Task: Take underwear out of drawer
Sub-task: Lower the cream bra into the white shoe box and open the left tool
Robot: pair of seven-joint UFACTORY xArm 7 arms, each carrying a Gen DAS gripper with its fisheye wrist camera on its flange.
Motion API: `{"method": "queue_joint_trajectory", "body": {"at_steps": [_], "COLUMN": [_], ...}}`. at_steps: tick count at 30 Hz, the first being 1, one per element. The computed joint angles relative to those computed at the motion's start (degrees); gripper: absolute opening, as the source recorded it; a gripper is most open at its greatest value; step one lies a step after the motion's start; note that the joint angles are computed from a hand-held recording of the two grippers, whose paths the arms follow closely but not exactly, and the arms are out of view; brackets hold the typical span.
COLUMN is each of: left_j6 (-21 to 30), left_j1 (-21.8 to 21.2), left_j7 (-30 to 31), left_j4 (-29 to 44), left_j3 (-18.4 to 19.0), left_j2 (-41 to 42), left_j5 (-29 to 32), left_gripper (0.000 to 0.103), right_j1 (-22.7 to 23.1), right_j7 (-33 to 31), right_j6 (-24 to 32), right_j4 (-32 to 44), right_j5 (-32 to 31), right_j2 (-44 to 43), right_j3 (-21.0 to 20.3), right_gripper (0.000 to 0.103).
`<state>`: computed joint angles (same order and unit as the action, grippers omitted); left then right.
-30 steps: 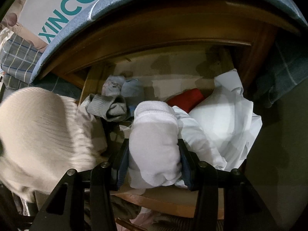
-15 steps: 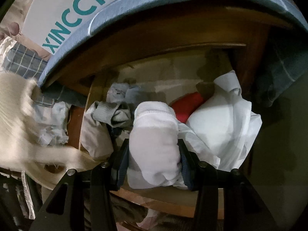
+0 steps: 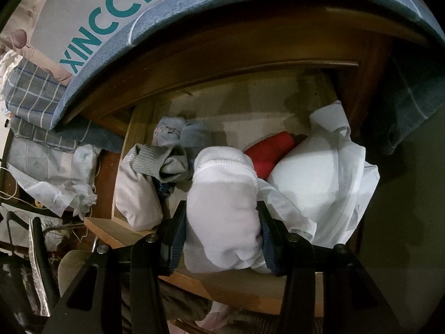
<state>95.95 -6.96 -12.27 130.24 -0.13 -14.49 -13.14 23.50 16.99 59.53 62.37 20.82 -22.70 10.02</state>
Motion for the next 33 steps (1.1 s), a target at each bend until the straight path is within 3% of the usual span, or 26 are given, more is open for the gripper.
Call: {"method": "queue_joint_trajectory", "body": {"at_steps": [3,5,8,15,21,33], "left_j6": [-2.2,-6.57,-13.6,-21.05,-23.12,-23.22], "left_j1": [0.31,0.19,0.08,-0.03,0.57,1.51], "left_j7": [-0.17,0.47,1.23,1.82,3.27,11.16], "left_j4": [5.51,3.48,-5.49,-23.64,-33.89,-42.65], "left_j3": [-1.91,-2.82,-2.76,-2.39,-1.67,-0.66], "left_j2": [5.73,7.16,5.97,1.74,-1.82,-6.0], "left_j5": [2.8,4.02,3.41,1.96,2.98,5.37], "left_gripper": [0.014,0.014,0.014,0.014,0.014,0.014], "right_j1": [0.01,0.09,0.15,0.29,0.43,0.41], "right_j7": [0.23,0.13,-0.04,-0.27,-0.88,-0.98], "right_j6": [-0.12,-0.43,-0.67,-1.34,-1.45,-1.05], "right_j4": [0.01,-0.1,-0.2,-0.54,-0.51,-0.28], "right_j5": [0.05,0.21,0.37,1.13,1.93,1.71], "right_j2": [0.13,0.26,0.37,0.41,0.62,0.8], "right_j3": [0.03,0.0,-0.11,-0.35,-0.52,-0.31], "right_gripper": [0.044,0.044,0.044,0.044,0.044,0.044]}}
